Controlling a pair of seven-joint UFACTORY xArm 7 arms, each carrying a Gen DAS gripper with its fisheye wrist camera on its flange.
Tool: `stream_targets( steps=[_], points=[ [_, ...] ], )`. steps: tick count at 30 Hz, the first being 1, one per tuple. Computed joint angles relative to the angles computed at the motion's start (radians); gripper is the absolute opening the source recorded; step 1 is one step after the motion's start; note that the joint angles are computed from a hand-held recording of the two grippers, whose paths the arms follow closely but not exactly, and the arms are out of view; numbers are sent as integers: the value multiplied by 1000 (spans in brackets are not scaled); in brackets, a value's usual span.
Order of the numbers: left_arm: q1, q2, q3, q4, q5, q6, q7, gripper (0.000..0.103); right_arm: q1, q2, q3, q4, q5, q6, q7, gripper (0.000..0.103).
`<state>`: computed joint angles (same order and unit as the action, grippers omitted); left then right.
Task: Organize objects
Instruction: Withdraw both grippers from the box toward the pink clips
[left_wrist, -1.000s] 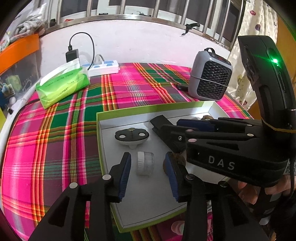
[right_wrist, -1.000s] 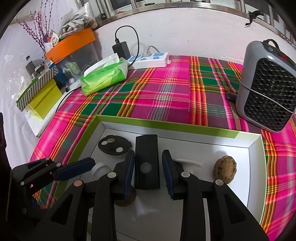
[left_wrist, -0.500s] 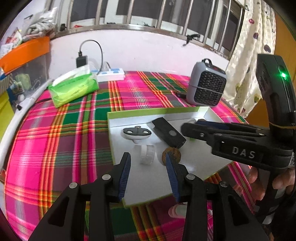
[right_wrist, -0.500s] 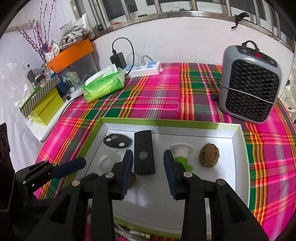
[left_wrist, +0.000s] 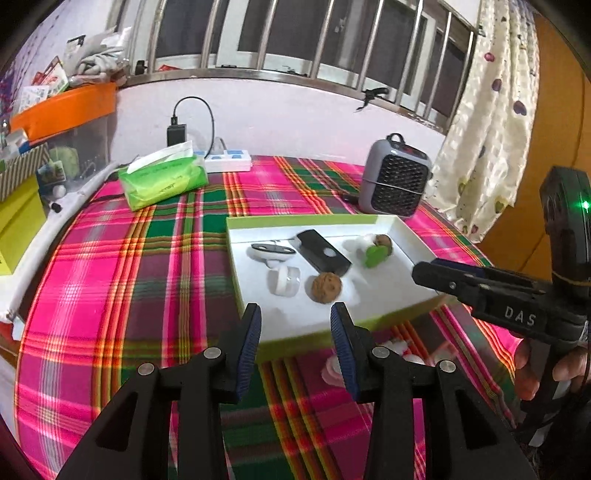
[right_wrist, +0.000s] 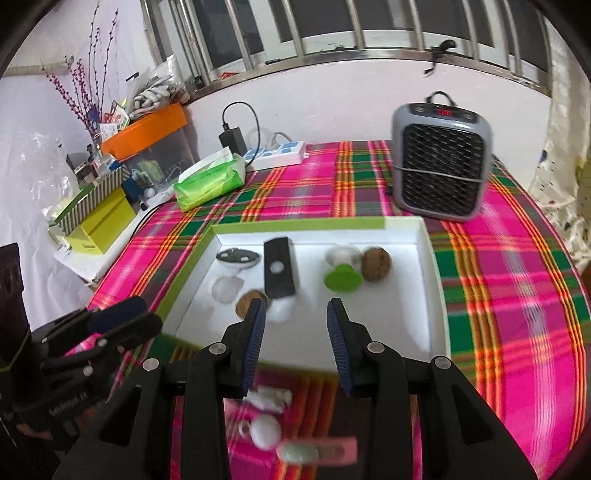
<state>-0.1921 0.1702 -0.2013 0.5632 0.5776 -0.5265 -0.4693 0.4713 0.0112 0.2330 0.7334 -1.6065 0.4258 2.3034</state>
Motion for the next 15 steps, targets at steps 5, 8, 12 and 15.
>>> stream_targets(
  steps=[5, 8, 12, 15],
  points=[
    [20, -15, -6, -25, 93, -15, -47, 37, 42, -58, 42, -89, 119, 92, -49, 44],
    [16, -20, -7, -32, 128, 2, -66, 37, 57, -76, 60, -125, 180, 123, -50, 44],
    [21, -13, -15, -31, 192, 21, -111, 38, 70, -79, 76, -147, 195, 138, -18, 47],
    [39, -1, -27, -20, 263, 32, -176, 39, 80, -66, 80, -145, 201, 143, -16, 51]
  ],
)
